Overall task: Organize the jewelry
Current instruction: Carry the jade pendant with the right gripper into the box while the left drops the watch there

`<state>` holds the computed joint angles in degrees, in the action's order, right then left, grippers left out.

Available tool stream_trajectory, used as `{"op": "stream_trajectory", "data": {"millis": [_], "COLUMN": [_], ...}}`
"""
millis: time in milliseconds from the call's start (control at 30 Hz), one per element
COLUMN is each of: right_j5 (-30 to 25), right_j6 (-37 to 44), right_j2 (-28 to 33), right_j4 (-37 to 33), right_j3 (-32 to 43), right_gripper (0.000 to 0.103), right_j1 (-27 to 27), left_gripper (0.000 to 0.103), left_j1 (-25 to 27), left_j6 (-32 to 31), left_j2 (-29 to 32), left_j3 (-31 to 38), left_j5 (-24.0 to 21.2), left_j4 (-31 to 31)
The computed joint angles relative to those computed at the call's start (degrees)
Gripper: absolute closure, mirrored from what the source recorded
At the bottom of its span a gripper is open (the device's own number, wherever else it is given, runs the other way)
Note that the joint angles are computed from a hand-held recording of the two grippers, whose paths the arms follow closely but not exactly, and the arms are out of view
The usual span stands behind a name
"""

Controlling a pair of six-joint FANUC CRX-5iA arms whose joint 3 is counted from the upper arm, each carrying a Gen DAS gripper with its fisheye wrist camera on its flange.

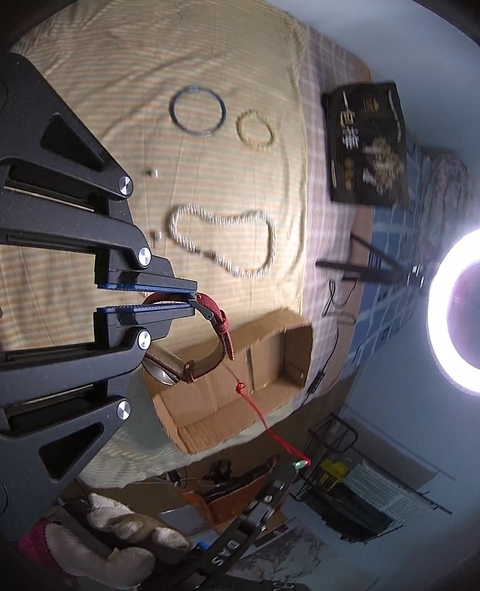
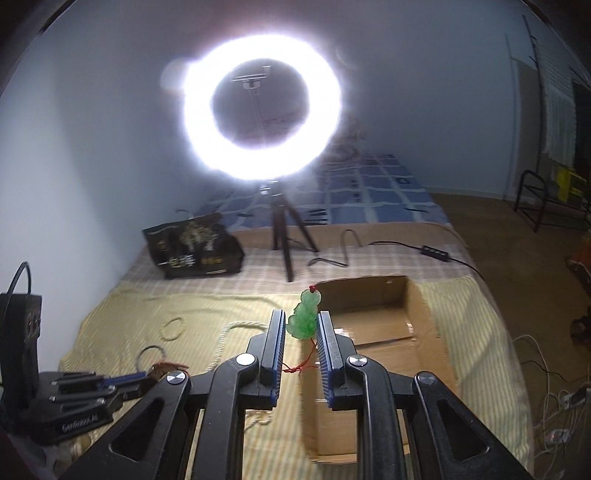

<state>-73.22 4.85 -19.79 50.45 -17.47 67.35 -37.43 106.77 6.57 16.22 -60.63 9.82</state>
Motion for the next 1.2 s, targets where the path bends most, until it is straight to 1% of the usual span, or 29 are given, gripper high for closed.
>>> {"op": "stream_trajectory", "data": {"millis": [233, 433, 733, 900, 967, 1033, 1067, 1100, 1133, 1167, 1200], "right_j5": [-1.9, -2.7, -4.7, -4.4, -4.2, -4.4, -4.5, -4.7, -4.9, -5.2, -5.4], "right_j6": [-0.9, -0.9, -0.6, -1.2, -1.4, -1.7, -1.8, -1.9, -2.2, -2.5, -2.7], "right_j2": [-2.3, -3.6, -5.2, -6.2, -6.5, -6.4, -6.3, -6.3, -6.3, -6.3, -6.1], "right_j4": [-1.1, -3.5, -6.7, -8.3, -8.7, -8.4, -8.4, -8.3, -7.9, -7.3, -7.0], "right_j3": [-2.1, -3.5, -5.3, -6.0, -6.3, -6.3, -6.2, -6.2, -6.4, -6.5, -6.5], "right_gripper": [0.087, 0.087, 0.087, 0.085, 0.077, 0.063, 0.057, 0.044, 0.034, 0.031, 0.028], "right_j1": [-2.0, -3.8, -5.5, -6.3, -6.4, -6.3, -6.2, -6.1, -5.9, -5.6, -5.4], "left_gripper": [0.100, 0.100, 0.100, 0.100, 0.099, 0.098, 0.093, 0.090, 0.084, 0.077, 0.076], "left_j1": [-3.3, -5.4, -6.5, -6.5, -6.4, -6.4, -6.3, -6.1, -6.0, -5.9, -5.8], "left_j6": [0.1, 0.5, 0.3, -0.4, -0.9, -1.1, -1.0, -1.3, -1.4, -1.0, -0.7], "left_j2": [5.0, 8.6, 12.2, 13.3, 13.6, 13.6, 13.7, 13.7, 13.7, 13.5, 13.2], "left_j3": [4.6, 7.6, 10.1, 10.3, 10.0, 9.5, 9.4, 9.3, 9.1, 9.0, 8.8], "left_j5": [0.3, 0.4, 0.0, 0.6, 1.2, 2.1, 2.2, 2.3, 2.4, 2.5, 2.6], "left_j4": [0.7, 1.3, 2.8, 4.4, 5.6, 6.2, 6.5, 6.9, 7.1, 6.7, 6.3]}}
